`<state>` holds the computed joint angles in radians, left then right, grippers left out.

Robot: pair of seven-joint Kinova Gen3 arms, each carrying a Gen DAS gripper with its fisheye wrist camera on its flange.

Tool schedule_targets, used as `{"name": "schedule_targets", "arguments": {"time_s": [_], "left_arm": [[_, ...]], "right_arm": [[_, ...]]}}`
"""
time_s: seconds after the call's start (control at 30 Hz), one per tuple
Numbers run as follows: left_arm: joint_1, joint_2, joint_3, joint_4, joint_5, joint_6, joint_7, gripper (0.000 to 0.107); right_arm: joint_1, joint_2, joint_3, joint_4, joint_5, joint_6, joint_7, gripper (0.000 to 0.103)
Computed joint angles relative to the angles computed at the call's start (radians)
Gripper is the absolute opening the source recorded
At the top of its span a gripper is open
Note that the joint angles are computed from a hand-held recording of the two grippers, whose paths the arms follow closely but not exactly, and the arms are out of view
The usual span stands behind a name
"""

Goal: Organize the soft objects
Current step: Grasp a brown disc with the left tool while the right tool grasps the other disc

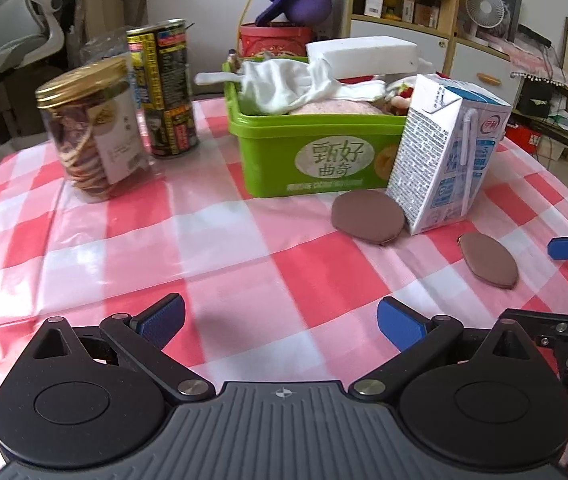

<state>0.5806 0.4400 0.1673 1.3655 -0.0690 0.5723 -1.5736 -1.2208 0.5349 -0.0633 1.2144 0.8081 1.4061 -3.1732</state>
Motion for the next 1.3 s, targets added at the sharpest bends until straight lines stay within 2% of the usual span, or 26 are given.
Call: {"name": "schedule_targets", "arguments": {"time_s": [0.13,0.23,0.33,0.67,1.03,1.3], "left_arm": [[-0.002,0.022,0.013,-0.006,0.016,-0.029,-0.007,0.098],[-0.002,0.035,0.021,-0.007,0.024,-0.062,-0.025,0.098],[-0.004,0.046,0.031,-0.005,0.034,-0.094,-0.049,0.098],[-0.02,0.09,0.064,-0.046,0.081,-0.119,-0.144,0.096],[-0.022,0.117,0.082,-0.072,0.123,-0.141,-0.199,0.087],[-0.026,0.118,0.101,-0.069,0.15,-0.154,-0.252,0.072]], "right_arm": [[0.009,-0.017,-0.001,0.046,0.01,-0.042,-0.036,0.082],[0.027,-0.043,-0.008,0.094,0.012,-0.093,-0.078,0.082],[0.03,-0.045,-0.011,0.112,0.034,-0.101,-0.094,0.082],[0.039,-0.057,-0.022,0.177,0.109,-0.149,-0.131,0.082],[0.038,-0.059,-0.03,0.203,0.148,-0.161,-0.154,0.082],[0.044,-0.059,-0.034,0.193,0.136,-0.158,-0.138,0.081]]}}
